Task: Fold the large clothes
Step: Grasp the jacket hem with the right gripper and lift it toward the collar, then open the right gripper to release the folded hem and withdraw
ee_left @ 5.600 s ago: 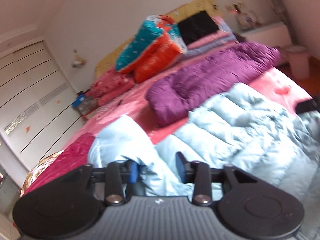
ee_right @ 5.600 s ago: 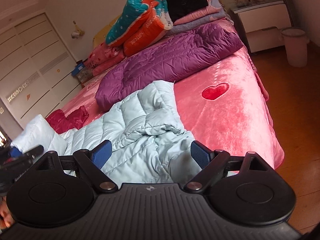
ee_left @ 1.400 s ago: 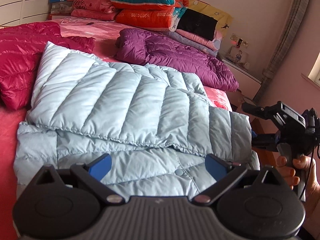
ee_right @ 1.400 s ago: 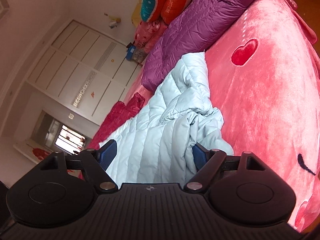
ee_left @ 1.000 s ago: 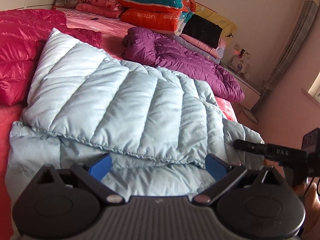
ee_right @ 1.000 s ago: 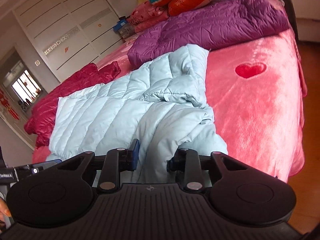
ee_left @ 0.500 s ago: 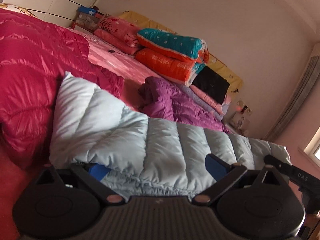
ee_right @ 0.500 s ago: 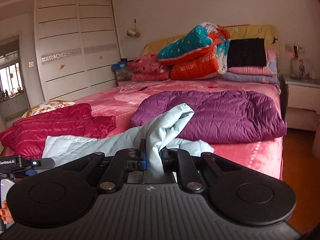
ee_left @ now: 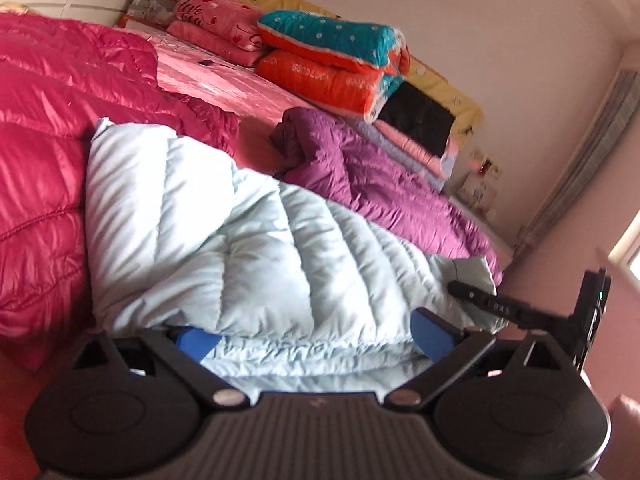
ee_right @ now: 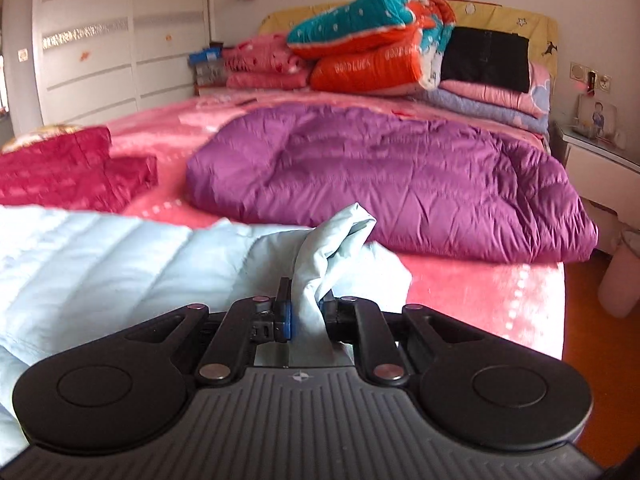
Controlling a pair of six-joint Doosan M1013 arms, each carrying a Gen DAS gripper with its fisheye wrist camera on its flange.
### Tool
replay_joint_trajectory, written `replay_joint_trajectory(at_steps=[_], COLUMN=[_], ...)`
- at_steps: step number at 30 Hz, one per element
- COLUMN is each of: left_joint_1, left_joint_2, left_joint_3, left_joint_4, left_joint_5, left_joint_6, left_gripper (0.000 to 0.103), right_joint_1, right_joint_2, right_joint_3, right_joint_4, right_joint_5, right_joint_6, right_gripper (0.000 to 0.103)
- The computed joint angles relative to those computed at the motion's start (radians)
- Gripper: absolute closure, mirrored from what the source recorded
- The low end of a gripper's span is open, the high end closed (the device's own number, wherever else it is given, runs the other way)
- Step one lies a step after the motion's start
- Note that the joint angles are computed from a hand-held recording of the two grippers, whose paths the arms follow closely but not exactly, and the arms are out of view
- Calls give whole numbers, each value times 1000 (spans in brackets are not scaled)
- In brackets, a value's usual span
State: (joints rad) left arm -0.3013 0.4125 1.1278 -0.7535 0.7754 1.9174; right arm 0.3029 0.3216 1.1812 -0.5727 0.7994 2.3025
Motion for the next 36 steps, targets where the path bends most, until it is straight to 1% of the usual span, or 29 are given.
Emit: replay_joint_trajectory(at_steps=[1, 2, 3, 4, 5, 6, 7, 9, 10, 11, 12, 14, 15, 16, 18, 19, 21, 23, 25, 27, 29, 32, 33, 36], left_joint_1=[-5, -9, -13, -16, -18, -16, -12, -3, 3, 10, 16, 22, 29, 35, 42, 41, 35, 31, 22, 14, 5, -10, -15, -36], left_joint_2=[-5, -10, -13, -20, -24, -28, -29, -36, -37, -36, -36, -32, -27, -26, -25, -27, -31, -31, -32, -28, -13, 14, 22, 42], left_joint_3=[6, 13, 16, 25, 29, 33, 35, 44, 46, 44, 45, 39, 35, 38, 44, 47, 49, 49, 50, 45, 21, -21, -36, -76], left_joint_4=[30, 56, 77, 96, 105, 96, 79, 33, 6, -22, -43, -63, -93, -134, -221, -252, -277, -329, -356, -364, -319, -184, -117, 187], left_joint_5=[-9, -12, -10, -7, -1, 14, 33, 65, 85, 114, 137, 181, 217, 235, 257, 255, 228, 188, 114, 52, 10, -44, -58, -89], left_joint_6=[6, 18, 36, 64, 85, 118, 149, 203, 221, 233, 240, 241, 249, 260, 302, 328, 360, 388, 390, 382, 335, 199, 131, -111], left_gripper=[3, 3, 3, 3, 3, 3, 3, 3, 3, 3, 3, 3, 3, 3, 3, 3, 3, 3, 3, 3, 3, 3, 3, 4], right_joint_1=[-1, -1, -1, -2, -1, -2, 4, 8, 11, 15, 16, 20, 20, 23, 32, 36, 38, 43, 45, 44, 44, 41, 41, 38], right_joint_2=[3, 9, 10, 13, 11, 9, 5, -1, -8, -15, -21, -38, -46, -60, -75, -83, -89, -95, -99, -95, -83, -61, -55, -35], right_joint_3=[1, -1, 0, 1, 5, 10, 10, 17, 26, 36, 44, 65, 76, 92, 111, 122, 131, 139, 140, 132, 115, 87, 79, 57], right_joint_4=[-1, -6, -11, -19, -27, -36, -47, -63, -81, -100, -116, -142, -149, -165, -202, -220, -248, -279, -288, -277, -264, -221, -210, -150], right_joint_5=[7, 17, 19, 19, 15, 13, 21, 26, 28, 29, 29, 28, 23, 20, 22, 19, 8, -12, -35, -60, -76, -90, -96, -126], right_joint_6=[4, 15, 26, 40, 56, 72, 89, 118, 140, 165, 188, 244, 267, 300, 361, 393, 437, 471, 471, 435, 386, 294, 267, 161], right_gripper=[86, 78, 62, 55, 41, 34, 31, 17, 14, 7, 3, 3, 3, 3, 2, 2, 2, 2, 1, 1, 0, 0, 0, 0])
